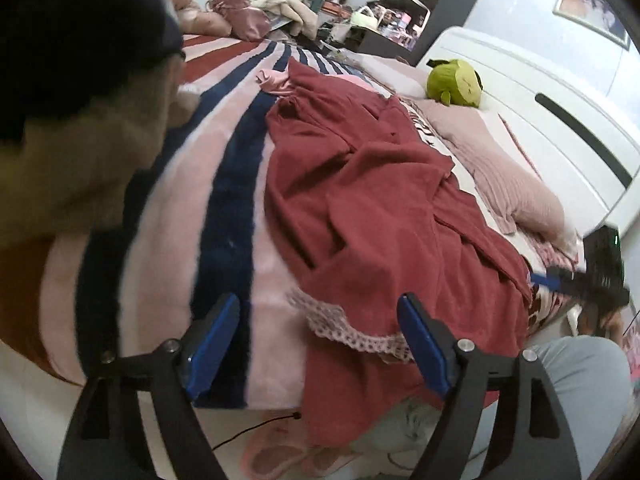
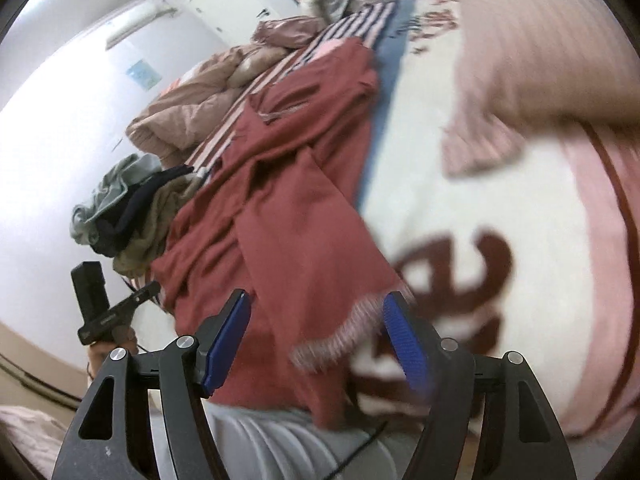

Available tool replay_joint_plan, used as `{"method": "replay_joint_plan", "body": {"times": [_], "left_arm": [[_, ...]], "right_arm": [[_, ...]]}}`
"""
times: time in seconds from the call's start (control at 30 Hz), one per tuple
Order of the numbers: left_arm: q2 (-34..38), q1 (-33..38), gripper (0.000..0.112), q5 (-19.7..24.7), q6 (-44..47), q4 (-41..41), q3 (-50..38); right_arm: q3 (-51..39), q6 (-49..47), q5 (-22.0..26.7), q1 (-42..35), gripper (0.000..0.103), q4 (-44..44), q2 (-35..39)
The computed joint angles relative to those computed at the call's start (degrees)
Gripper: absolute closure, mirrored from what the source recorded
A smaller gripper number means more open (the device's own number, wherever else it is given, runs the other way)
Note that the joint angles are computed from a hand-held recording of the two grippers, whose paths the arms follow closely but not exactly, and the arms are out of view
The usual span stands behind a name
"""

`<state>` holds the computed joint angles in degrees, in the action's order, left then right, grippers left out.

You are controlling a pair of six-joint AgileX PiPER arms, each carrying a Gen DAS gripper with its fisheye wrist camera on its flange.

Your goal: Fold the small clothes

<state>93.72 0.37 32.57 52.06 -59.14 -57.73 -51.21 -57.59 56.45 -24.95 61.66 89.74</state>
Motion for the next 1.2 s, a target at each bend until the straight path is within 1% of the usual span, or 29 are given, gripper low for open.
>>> {"method": "replay_joint_plan", "body": {"times": [0.03,0.07,0.13,0.17,0.2,0.3,0.33,0.37,0.43,0.47,0.5,0.53,0.57,0.6,0.63,0.67,0.8,0.87,0.93,1.1,1.2], "left_arm": [[0.1,-0.3,0.034,0.1,1.2,-1.8,0.5],[0.4,-0.4,0.034,0.2,2.1,-3.1,0.7],[1.5,-1.2,0.034,0.0,3.1,-5.9,0.7],[1.8,-1.7,0.034,-0.4,2.8,-6.2,0.5],[2.1,-2.0,0.034,-0.6,2.7,-6.4,0.2],[3.8,-2.8,0.035,0.6,1.8,-7.4,-2.0],[4.9,-3.2,0.040,1.5,1.7,-8.2,-3.2],[5.6,-3.4,0.043,2.2,1.6,-8.5,-4.0],[7.1,-5.2,0.047,1.2,0.4,-7.6,-5.8],[7.6,-6.3,0.050,0.2,-0.9,-6.3,-6.8],[8.2,-7.4,0.059,-0.5,-2.7,-4.5,-8.0],[8.8,-8.1,0.070,-0.6,-4.3,-3.2,-9.1],[9.4,-8.3,0.077,0.1,-5.5,-2.3,-10.1],[9.9,-8.5,0.091,0.6,-7.0,-1.2,-11.2],[10.1,-8.5,0.100,1.0,-8.1,-0.2,-11.9],[9.9,-8.4,0.101,1.8,-8.0,-0.2,-12.2],[5.1,-7.9,0.104,2.1,-3.6,-2.8,-10.4],[1.7,-7.8,0.104,1.9,-2.5,-3.3,-9.6],[-1.3,-7.5,0.104,2.3,-0.4,-5.4,-9.1],[-9.5,-5.6,0.105,5.0,3.5,-9.0,-7.6],[-15.1,-3.5,0.105,7.9,5.4,-10.6,-6.1]], "right_arm": [[1.6,-1.4,0.7,-1.0,0.037,0.5,-0.2],[2.9,-3.3,2.6,-2.4,0.036,1.4,0.3],[4.0,-6.3,7.7,-4.6,0.036,3.8,3.0],[4.3,-7.5,9.4,-5.1,0.036,4.7,4.4],[4.5,-8.4,10.0,-4.8,0.036,5.4,5.7],[3.6,-11.2,9.3,-2.2,0.036,7.1,7.8],[2.7,-11.7,9.6,-1.4,0.036,7.7,8.6],[1.5,-11.5,9.6,-0.5,0.036,8.1,9.4],[-1.2,-11.2,9.0,1.8,0.038,8.3,10.5],[-2.5,-10.9,8.1,3.0,0.041,8.1,10.8],[-3.8,-10.7,7.0,4.4,0.045,8.0,11.1],[-5.2,-10.2,6.1,5.8,0.056,7.9,11.8],[-6.6,-9.4,5.5,6.9,0.067,7.6,12.9],[-8.3,-8.1,4.7,8.1,0.074,7.0,14.0],[-9.4,-7.3,4.4,8.9,0.089,6.7,14.8],[-10.5,-7.0,4.9,9.2,0.097,7.3,15.6],[-9.2,-9.9,5.7,8.2,0.099,12.3,12.6],[-8.1,-11.1,5.4,7.6,0.100,14.6,8.7],[-7.7,-11.2,6.2,6.8,0.100,15.7,5.8],[-7.3,-10.0,9.8,4.2,0.101,16.1,-1.8],[-6.0,-9.9,12.4,2.8,0.101,16.4,-6.1]]}}
